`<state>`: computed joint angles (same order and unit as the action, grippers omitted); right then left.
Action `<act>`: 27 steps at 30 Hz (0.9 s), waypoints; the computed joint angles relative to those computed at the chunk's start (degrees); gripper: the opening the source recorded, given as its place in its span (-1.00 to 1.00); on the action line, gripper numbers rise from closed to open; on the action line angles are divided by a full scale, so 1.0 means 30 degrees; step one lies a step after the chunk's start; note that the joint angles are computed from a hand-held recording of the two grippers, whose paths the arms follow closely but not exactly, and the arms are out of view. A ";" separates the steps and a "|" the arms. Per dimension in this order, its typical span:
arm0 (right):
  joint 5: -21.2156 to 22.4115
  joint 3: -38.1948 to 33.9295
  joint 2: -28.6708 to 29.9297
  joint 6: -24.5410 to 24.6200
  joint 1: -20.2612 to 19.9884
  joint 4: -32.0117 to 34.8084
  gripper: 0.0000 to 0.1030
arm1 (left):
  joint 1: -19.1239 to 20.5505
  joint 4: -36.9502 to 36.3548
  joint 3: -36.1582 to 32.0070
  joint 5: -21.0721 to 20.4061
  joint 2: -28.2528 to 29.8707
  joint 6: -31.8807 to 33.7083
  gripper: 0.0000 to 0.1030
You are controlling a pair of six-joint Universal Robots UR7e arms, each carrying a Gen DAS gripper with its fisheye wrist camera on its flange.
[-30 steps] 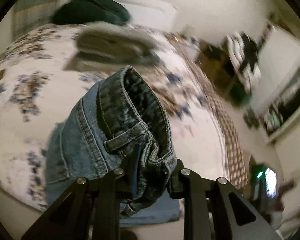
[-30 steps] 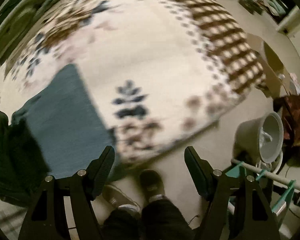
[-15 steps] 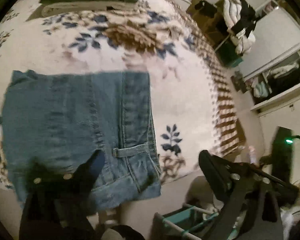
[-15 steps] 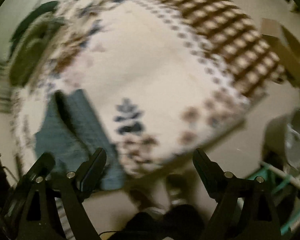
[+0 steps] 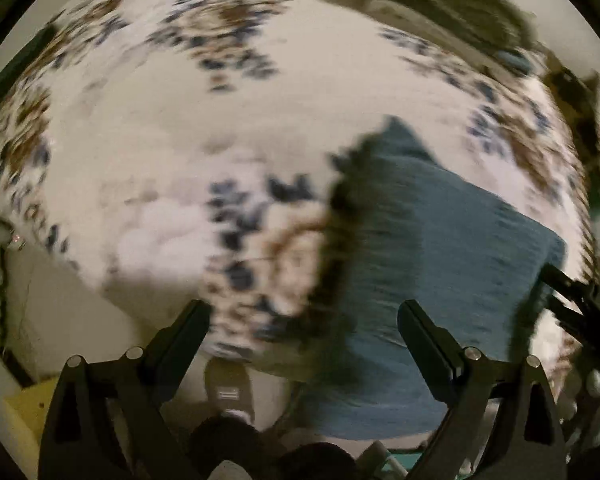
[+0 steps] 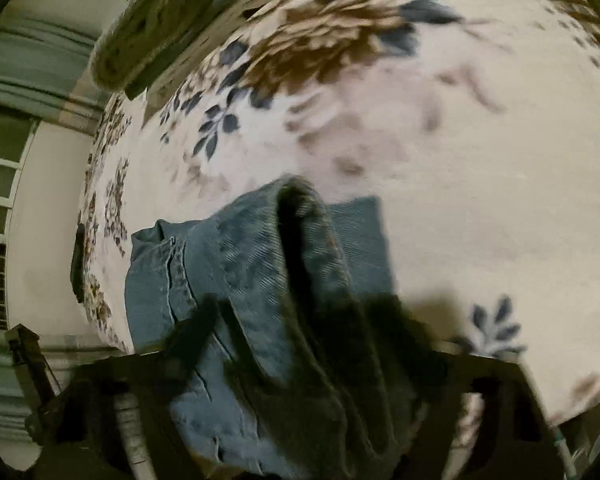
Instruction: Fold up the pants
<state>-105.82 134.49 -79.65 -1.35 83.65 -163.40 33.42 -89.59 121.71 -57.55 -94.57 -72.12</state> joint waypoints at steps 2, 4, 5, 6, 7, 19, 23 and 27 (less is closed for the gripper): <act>-0.0901 0.0396 0.0605 -0.0808 0.0684 -0.2202 -0.66 | 0.0177 -0.0061 0.0115 0.0208 -0.0364 -0.0305 0.87; -0.2392 0.0491 0.0981 -0.0429 0.1726 -0.2895 -0.82 | 0.0199 -0.0480 0.0193 0.0379 -0.0432 -0.0262 0.87; -0.2755 0.0518 0.0998 -0.0108 0.2022 -0.2936 -0.83 | 0.0240 -0.0762 0.0223 0.0406 -0.0346 -0.0109 0.87; -0.2996 0.0562 0.0616 0.0591 0.2267 -0.2562 -0.83 | 0.0329 -0.1295 0.0216 0.0393 -0.0011 0.0180 0.87; -0.3170 0.0546 0.0255 0.1129 0.2426 -0.2198 -0.84 | 0.0347 -0.1695 0.0205 0.0367 0.0191 0.0419 0.87; -0.4611 0.0526 -0.5176 0.1903 0.0190 0.1436 -0.84 | 0.2018 -0.7855 -0.1895 -0.0373 0.5558 0.5797 0.87; -0.5012 0.0735 -0.4525 0.0805 -0.1068 0.0441 -0.84 | 0.3677 -0.9848 -0.2560 -0.1482 0.7513 0.7334 0.92; -0.5399 0.0295 -0.3356 0.0271 -0.2221 0.1004 -0.81 | 0.5388 -1.0374 -0.3048 -0.3262 0.8246 0.7585 1.00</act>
<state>-122.01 135.37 -89.72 -0.54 76.98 -160.39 49.58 -120.71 112.57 -67.33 -69.83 -49.37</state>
